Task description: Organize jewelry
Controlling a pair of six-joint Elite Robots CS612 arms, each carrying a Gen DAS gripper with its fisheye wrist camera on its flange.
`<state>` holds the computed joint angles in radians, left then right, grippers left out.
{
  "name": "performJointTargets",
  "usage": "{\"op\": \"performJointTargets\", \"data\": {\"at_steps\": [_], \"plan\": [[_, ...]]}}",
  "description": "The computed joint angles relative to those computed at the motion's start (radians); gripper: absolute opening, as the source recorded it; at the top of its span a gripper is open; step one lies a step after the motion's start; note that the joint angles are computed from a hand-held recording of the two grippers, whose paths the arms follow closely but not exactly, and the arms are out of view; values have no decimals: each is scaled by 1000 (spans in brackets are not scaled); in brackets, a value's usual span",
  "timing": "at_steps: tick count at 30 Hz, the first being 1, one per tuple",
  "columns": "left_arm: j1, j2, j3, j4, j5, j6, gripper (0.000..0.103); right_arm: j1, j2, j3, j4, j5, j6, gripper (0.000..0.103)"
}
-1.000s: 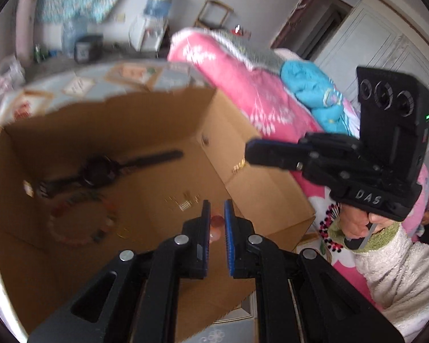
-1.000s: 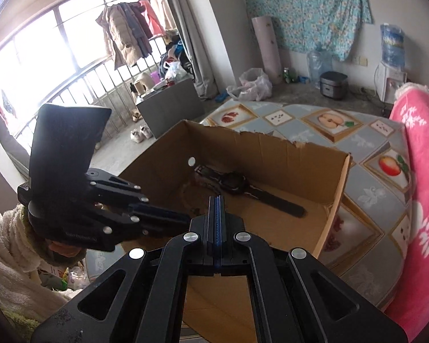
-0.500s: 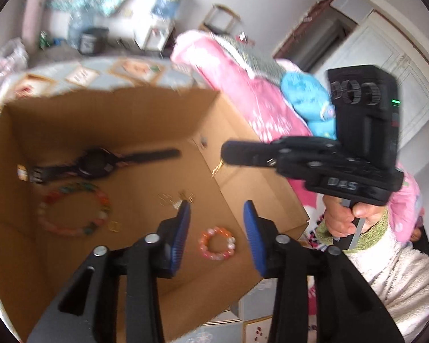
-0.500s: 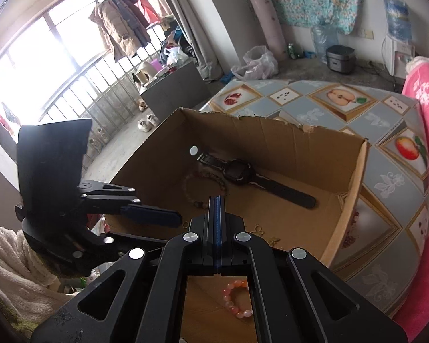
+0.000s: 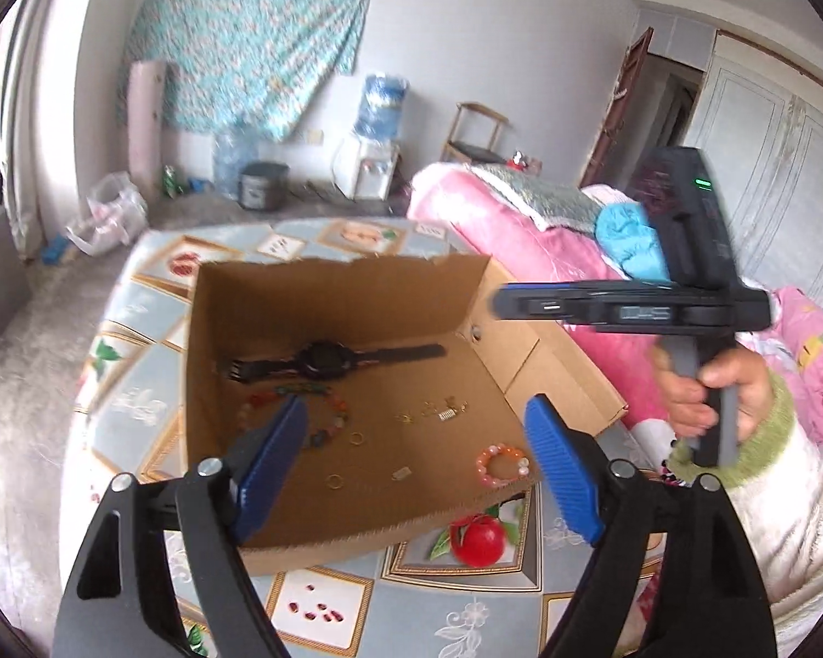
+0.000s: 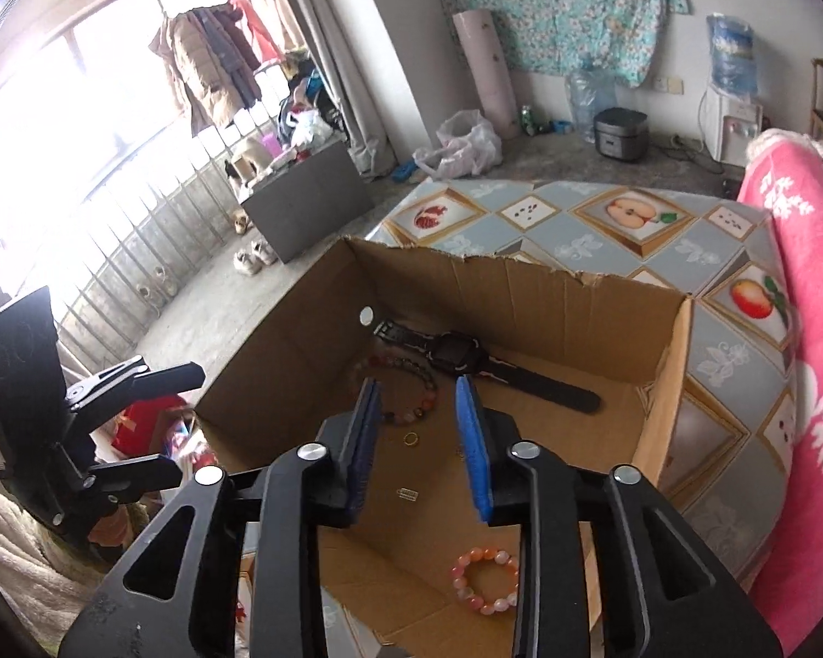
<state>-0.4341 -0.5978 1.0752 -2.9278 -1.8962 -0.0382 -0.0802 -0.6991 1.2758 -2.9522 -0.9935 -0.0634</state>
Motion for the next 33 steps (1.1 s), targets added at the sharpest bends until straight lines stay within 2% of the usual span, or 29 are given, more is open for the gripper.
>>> {"op": "performJointTargets", "data": {"at_steps": [3,4,6,9,12,16,19,21,24,28,33], "plan": [[-3,-29,67,-92,30,-16,97,-2,-51,134,-238,-61,127,58],[-4,-36,89,-128,42,-22,98,-1,-65,175,-311,-85,176,65],[-8,-52,124,-164,68,-27,98,0,-83,234,-399,-113,251,68],[-21,-70,158,-174,134,-28,98,14,-109,318,-489,-200,338,77],[-35,-87,188,-154,214,-36,98,35,-127,358,-485,-289,363,83],[-58,-104,221,-145,348,-38,98,69,-140,373,-442,-433,326,88],[-80,-118,242,-134,482,-38,98,78,-143,378,-432,-454,313,91],[-87,-119,242,-119,535,-40,98,89,-144,376,-419,-494,293,94],[-94,-120,243,-107,576,-68,98,103,-141,376,-416,-545,269,95],[-96,-115,224,-39,586,-132,98,117,-137,368,-380,-620,290,95],[-106,-108,197,31,607,-127,98,121,-130,362,-331,-660,313,95]]}}
